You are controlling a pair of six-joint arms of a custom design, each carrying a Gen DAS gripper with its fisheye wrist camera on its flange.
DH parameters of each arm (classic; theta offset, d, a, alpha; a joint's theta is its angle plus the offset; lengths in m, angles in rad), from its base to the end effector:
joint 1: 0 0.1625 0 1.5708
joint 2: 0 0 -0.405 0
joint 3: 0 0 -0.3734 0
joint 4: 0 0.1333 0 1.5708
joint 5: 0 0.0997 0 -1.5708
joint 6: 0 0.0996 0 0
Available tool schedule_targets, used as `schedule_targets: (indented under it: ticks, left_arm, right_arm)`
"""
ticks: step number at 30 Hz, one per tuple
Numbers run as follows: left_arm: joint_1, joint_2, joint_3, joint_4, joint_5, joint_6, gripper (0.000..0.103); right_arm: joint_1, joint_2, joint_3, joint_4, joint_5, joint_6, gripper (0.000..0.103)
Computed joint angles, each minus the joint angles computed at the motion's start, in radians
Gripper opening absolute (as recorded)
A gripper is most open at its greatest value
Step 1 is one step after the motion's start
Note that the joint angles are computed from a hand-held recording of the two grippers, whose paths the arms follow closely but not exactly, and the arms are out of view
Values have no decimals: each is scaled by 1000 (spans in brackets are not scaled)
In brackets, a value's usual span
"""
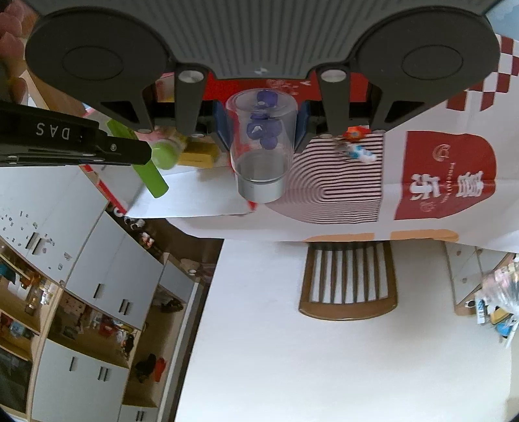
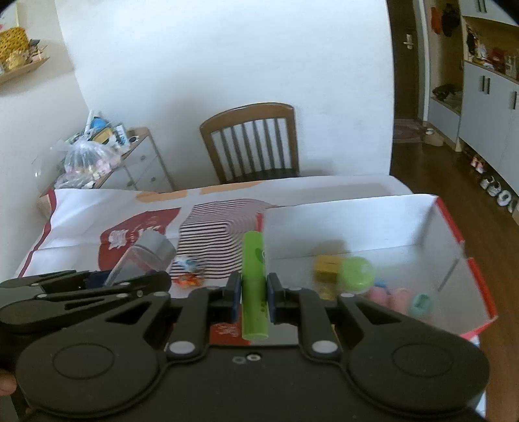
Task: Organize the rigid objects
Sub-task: 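Carry the clear jar and green glue stick into the shoebox with both tools, then open both tools to drop the jar and glue stick in the shoebox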
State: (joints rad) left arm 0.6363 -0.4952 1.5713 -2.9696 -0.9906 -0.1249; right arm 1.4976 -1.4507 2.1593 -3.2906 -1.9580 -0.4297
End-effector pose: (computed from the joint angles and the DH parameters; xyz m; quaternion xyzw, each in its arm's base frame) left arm -0.4148 -0.5401 -0.0211 0.3302 0.8874 -0.2755 0.1659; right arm 0.0616 -0.4689 0.3571 0.0605 -0.8615 0.4185 0.2813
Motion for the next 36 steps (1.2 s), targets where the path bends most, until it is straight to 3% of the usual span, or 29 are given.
schedule_targets:
  ticks: [15, 25, 31, 36]
  left_arm:
    - [-75, 184, -189, 135, 26, -49, 37]
    - [-72, 289, -340, 256, 62, -114, 34]
    - [-72, 246, -276, 264, 60, -154, 34]
    - [-83, 166, -138, 231, 49, -161, 34]
  right_arm:
    - [-223, -162, 7, 115, 151, -59, 15]
    - [-330, -131, -95, 256, 209, -123, 15]
    - [-337, -64, -150, 316, 167, -166, 16]
    - [-341, -39, -168, 360, 156, -195, 16]
